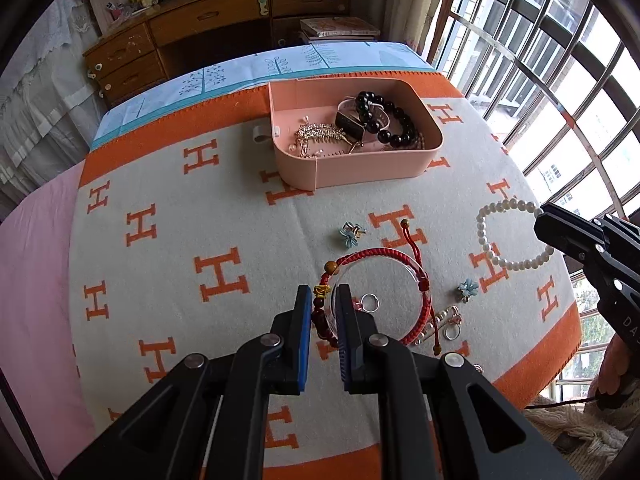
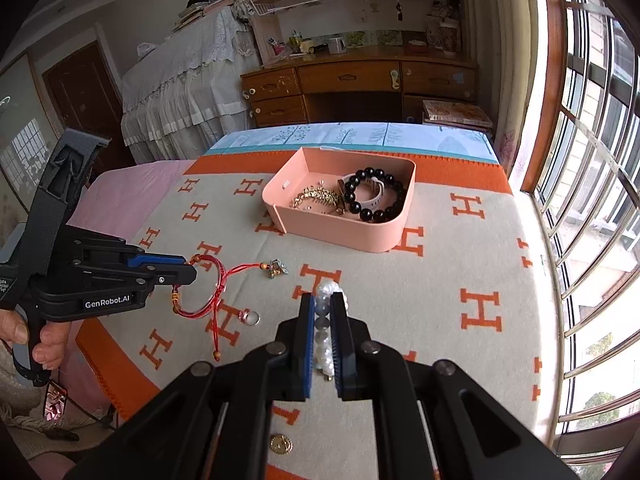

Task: Organize jewelry
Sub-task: 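Carry the red bracelet and pearl bracelet into the pink tray and open both tools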

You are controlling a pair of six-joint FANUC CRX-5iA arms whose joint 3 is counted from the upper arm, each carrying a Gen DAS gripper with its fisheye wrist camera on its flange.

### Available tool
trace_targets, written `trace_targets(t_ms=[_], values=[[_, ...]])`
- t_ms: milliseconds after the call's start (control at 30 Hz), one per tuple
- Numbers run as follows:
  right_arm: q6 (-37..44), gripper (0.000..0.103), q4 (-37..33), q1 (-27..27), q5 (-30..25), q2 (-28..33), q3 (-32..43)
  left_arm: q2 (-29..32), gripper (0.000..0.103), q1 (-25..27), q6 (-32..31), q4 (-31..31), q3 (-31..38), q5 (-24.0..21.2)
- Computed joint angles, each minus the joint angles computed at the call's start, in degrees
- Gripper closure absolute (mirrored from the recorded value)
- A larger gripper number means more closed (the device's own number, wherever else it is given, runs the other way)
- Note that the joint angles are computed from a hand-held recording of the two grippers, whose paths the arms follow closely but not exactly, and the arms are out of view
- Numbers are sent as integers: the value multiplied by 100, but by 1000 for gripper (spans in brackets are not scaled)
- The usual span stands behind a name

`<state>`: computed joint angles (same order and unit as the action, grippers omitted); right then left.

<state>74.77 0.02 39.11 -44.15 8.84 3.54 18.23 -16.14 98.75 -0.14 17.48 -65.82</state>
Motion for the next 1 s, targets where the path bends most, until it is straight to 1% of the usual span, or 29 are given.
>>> trace_targets(t_ms=[167, 300, 467, 600, 733, 867, 1000], values=[[8, 95, 149, -71, 22, 270, 484, 117, 93, 21, 95, -186, 454, -17], [31, 95, 109, -160, -63, 629, 1018, 381, 93, 64, 204, -318, 1005, -79], [114, 95, -87, -272, -327, 1194, 1821, 796, 93, 103, 401, -501, 1764, -217], [247, 95, -427, -352, -684, 1735, 2558, 1115, 93, 157, 586, -592, 2264, -314], [224, 95, -591, -340, -996, 2293, 3234, 1294, 93, 264, 701, -523, 2478, -288], [308, 95, -811, -334, -1355, 2837, 3948, 1368, 93, 342, 754, -509, 2503, -263], [73, 95, -390, -205, -1633, 3220, 4332, 1432, 93, 415, 742, -459, 2501, -265]])
